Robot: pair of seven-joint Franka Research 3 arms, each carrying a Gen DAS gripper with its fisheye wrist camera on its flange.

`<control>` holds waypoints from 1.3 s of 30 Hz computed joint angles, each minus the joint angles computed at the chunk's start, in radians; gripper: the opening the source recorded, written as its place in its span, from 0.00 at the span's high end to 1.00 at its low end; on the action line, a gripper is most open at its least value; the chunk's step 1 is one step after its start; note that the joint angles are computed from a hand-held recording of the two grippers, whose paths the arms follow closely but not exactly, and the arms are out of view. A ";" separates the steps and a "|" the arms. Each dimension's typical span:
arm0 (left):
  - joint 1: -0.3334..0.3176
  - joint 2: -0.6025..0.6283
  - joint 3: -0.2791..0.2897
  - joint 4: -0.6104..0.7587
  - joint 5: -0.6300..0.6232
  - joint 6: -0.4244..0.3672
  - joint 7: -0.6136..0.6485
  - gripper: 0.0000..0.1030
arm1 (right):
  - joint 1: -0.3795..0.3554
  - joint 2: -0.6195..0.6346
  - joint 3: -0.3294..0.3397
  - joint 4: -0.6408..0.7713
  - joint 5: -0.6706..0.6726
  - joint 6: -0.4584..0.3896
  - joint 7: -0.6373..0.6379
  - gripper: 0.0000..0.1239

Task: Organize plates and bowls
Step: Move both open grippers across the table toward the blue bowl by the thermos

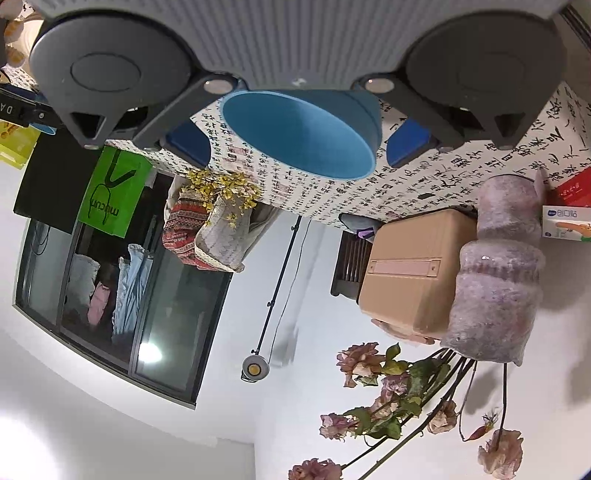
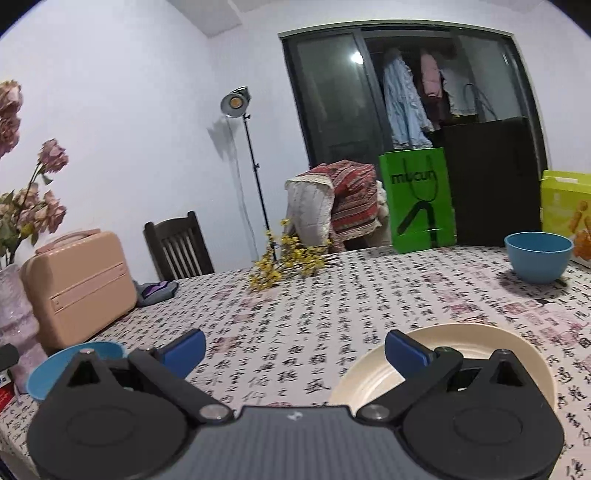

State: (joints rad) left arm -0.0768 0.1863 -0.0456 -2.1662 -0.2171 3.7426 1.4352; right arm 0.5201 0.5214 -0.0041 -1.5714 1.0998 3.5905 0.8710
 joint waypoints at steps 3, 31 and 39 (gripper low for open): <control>-0.003 0.005 -0.003 0.010 0.008 -0.004 -0.003 0.00 | -0.013 -0.005 0.002 -0.016 -0.002 0.018 0.009 0.17; -0.116 0.107 0.004 0.187 0.052 -0.103 0.014 0.00 | -0.197 -0.090 0.036 -0.221 -0.070 0.145 0.211 0.17; -0.169 0.155 0.027 0.270 0.069 -0.149 0.019 0.00 | -0.232 -0.104 0.023 -0.262 -0.114 0.142 0.275 0.17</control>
